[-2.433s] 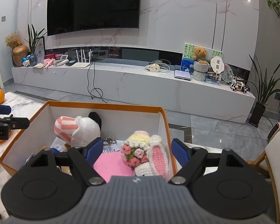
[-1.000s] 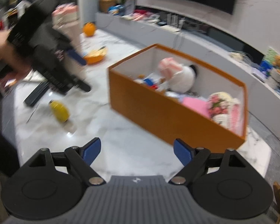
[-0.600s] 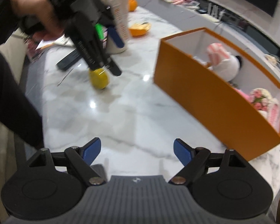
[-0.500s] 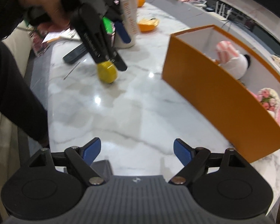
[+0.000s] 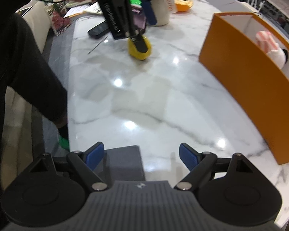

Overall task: Organize objects
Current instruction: 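Move the left tool to the yellow tape measure while the right tool grasps the dark grey case, then close the left tool on the yellow tape measure and lift it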

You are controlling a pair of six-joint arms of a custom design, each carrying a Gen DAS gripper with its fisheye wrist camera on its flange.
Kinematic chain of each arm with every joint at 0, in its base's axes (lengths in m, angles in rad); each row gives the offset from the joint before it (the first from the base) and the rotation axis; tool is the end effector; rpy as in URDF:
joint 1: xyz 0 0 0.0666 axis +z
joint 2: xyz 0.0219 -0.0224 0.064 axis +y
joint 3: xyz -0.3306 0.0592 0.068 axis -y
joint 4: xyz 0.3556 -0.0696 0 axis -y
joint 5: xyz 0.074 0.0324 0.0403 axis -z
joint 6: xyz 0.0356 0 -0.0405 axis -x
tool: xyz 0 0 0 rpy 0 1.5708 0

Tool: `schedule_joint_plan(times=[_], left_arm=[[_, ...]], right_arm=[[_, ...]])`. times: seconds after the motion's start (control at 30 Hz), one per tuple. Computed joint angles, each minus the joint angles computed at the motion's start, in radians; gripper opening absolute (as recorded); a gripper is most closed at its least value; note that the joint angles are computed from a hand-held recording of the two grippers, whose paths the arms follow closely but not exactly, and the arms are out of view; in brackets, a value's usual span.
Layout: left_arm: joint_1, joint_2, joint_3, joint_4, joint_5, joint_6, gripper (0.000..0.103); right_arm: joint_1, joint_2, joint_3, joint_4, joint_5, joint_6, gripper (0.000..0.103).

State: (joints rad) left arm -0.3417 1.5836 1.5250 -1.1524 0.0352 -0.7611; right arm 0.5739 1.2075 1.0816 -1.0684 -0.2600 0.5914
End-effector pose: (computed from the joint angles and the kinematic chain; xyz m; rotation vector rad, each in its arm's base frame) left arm 0.4588 -0.1649 0.3368 1.4650 2.3649 0.0574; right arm 0.2979 0.2030 0.3183 -1.5660 2.2524 0.3540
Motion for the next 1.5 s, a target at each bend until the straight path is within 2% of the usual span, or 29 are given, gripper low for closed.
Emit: schedule_joint_plan(times=[0.37, 0.4, 0.43, 0.57, 0.7, 1.1, 1.23, 1.5], left_arm=[[0.002, 0.022, -0.007, -0.032, -0.03, -0.019, 0.086], [0.001, 0.024, -0.009, -0.033, -0.031, -0.02, 0.084], [-0.003, 0.024, -0.013, -0.035, -0.036, 0.011, 0.083], [-0.006, 0.028, -0.021, -0.033, -0.043, 0.0, 0.079], [-0.003, 0.032, -0.018, -0.033, -0.04, -0.002, 0.063], [-0.007, 0.053, 0.003, -0.054, -0.042, 0.015, 0.052], [-0.011, 0.057, 0.005, -0.053, -0.047, 0.011, 0.04], [-0.009, 0.064, 0.009, -0.052, -0.05, 0.015, 0.034]], right_arm=[[0.034, 0.013, -0.021, -0.062, -0.008, 0.057, 0.086], [0.034, 0.014, -0.024, -0.065, -0.004, 0.063, 0.086], [0.037, 0.017, -0.026, -0.069, 0.0, 0.064, 0.086], [0.051, 0.026, -0.032, -0.081, 0.011, 0.074, 0.086], [0.058, 0.024, -0.042, -0.082, 0.023, 0.081, 0.086], [0.071, 0.035, -0.053, -0.078, 0.049, 0.087, 0.086], [0.075, 0.032, -0.058, -0.069, 0.051, 0.084, 0.086], [0.085, 0.031, -0.053, -0.064, 0.069, 0.078, 0.085]])
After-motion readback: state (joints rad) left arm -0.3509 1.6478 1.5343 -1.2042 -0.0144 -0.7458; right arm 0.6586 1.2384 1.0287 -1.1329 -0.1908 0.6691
